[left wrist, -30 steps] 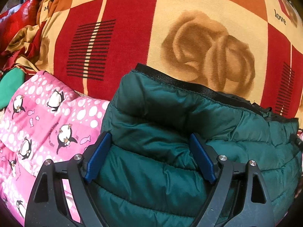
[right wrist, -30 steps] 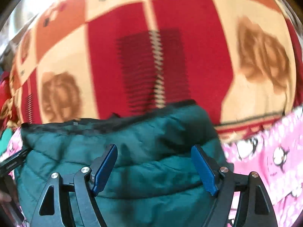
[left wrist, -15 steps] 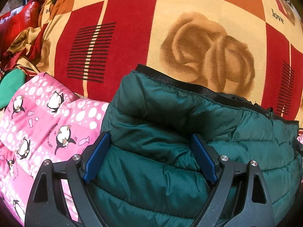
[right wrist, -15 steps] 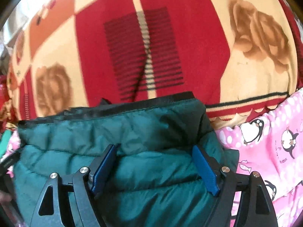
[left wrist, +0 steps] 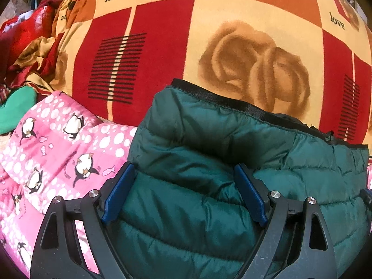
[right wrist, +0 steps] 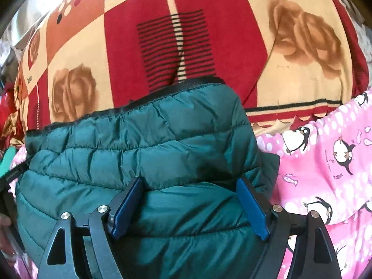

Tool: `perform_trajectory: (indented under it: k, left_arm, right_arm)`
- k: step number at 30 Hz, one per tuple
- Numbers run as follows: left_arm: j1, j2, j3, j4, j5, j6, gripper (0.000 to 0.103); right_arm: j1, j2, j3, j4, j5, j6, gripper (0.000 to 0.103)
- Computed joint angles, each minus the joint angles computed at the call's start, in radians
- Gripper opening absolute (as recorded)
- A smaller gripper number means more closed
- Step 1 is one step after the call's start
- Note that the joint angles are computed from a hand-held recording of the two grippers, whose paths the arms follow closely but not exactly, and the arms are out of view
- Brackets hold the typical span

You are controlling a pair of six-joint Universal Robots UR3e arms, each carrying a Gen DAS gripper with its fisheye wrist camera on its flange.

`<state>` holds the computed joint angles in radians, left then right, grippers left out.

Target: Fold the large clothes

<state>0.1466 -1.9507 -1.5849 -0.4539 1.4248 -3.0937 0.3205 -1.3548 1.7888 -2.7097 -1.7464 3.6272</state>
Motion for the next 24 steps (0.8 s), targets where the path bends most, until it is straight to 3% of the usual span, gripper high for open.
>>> perform_trajectory:
  k: [6, 9, 20, 24]
  left_arm:
    - [0.014, 0.058, -0.051, 0.000, 0.001, 0.015, 0.087]
    - [0.023, 0.088, -0.076, -0.010, -0.008, 0.025, 0.087]
    - [0.053, 0.197, -0.177, -0.007, -0.020, 0.047, 0.087]
    - [0.093, 0.226, -0.198, -0.039, -0.080, 0.058, 0.087]
  right_arm:
    - [0.019, -0.055, 0.022, 0.018, -0.010, 0.009, 0.082]
    - [0.014, -0.107, 0.062, 0.022, 0.002, 0.013, 0.092]
    - [0.052, -0.128, 0.067, 0.055, -0.019, 0.034, 0.092]
    - [0.034, -0.157, 0.104, 0.046, -0.011, 0.046, 0.092]
